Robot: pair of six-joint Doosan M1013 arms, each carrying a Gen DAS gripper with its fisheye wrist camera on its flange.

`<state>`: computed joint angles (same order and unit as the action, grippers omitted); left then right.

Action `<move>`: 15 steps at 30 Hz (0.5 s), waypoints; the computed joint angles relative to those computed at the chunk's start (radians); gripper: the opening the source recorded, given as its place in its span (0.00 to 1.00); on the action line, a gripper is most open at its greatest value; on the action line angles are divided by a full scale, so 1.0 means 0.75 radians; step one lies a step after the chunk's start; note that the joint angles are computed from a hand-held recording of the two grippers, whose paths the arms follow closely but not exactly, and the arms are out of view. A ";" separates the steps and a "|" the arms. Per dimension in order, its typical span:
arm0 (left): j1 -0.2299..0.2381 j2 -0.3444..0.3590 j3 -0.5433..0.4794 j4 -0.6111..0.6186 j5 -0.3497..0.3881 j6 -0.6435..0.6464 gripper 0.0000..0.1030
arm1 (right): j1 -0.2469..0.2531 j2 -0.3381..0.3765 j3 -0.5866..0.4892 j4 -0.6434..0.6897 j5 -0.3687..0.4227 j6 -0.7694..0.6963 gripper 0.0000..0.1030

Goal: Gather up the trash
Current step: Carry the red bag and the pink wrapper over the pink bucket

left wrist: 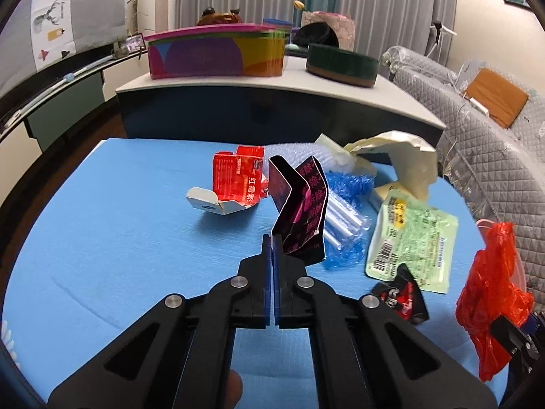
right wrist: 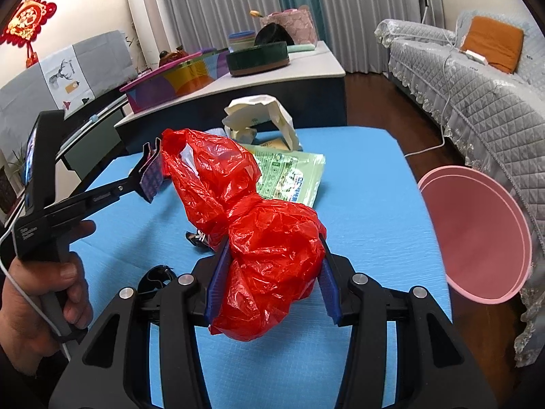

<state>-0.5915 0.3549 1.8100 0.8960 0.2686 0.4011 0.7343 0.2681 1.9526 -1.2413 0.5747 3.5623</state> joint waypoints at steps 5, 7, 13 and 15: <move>-0.001 -0.043 0.040 0.054 -0.044 -0.072 0.01 | 0.028 -0.020 0.010 -0.021 0.056 0.036 0.46; -0.007 -0.058 0.055 0.111 -0.054 -0.125 0.01 | 0.041 -0.028 0.015 -0.033 0.082 0.047 0.46; -0.023 -0.091 0.087 0.231 -0.076 -0.232 0.01 | 0.067 -0.058 0.033 -0.063 0.149 0.093 0.46; -0.029 -0.101 0.096 0.270 -0.086 -0.266 0.01 | 0.073 -0.071 0.039 -0.074 0.175 0.111 0.46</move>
<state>-0.6131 0.2793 1.8818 1.0982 0.2043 0.2016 0.7892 0.2150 1.9819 -1.2966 0.7060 3.6454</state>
